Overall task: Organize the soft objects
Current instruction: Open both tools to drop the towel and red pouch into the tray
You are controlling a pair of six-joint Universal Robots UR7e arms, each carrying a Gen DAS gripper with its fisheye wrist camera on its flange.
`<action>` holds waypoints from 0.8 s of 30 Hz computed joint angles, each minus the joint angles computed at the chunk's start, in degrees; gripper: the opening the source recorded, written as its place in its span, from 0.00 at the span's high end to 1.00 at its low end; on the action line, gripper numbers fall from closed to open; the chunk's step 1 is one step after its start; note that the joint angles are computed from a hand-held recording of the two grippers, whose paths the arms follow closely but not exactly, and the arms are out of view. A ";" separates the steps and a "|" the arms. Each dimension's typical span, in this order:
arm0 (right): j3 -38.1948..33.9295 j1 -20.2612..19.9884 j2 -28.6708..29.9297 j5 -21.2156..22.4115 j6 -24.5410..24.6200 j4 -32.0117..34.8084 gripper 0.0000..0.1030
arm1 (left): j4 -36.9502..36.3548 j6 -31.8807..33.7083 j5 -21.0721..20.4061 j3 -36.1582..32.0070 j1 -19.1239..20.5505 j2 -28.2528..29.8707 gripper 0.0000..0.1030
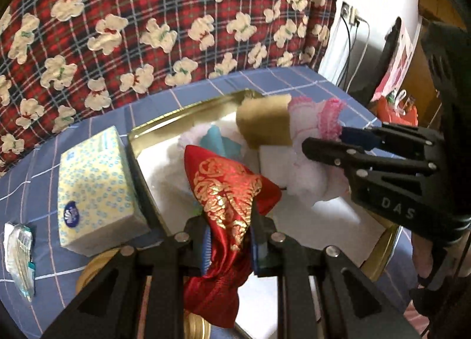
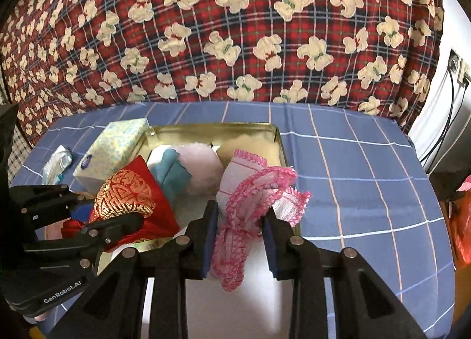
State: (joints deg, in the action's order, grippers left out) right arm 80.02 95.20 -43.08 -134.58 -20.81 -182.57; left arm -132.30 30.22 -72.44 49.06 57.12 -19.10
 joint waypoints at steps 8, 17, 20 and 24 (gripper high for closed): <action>-0.87 -0.08 0.49 -1.58 -0.08 3.40 0.69 | 1.98 1.70 2.20 -0.50 -0.62 0.84 0.81; -0.79 0.86 0.44 -5.46 -1.39 0.83 0.28 | -1.32 4.12 1.10 3.80 -1.18 -1.56 0.51; 0.23 1.44 -0.30 -5.65 -2.14 -1.86 0.28 | -5.48 5.50 -0.20 7.48 -1.30 -4.10 0.31; 1.08 2.57 -0.44 -5.40 -3.84 -7.41 0.28 | -10.76 6.63 -0.88 11.00 -0.93 -6.91 0.29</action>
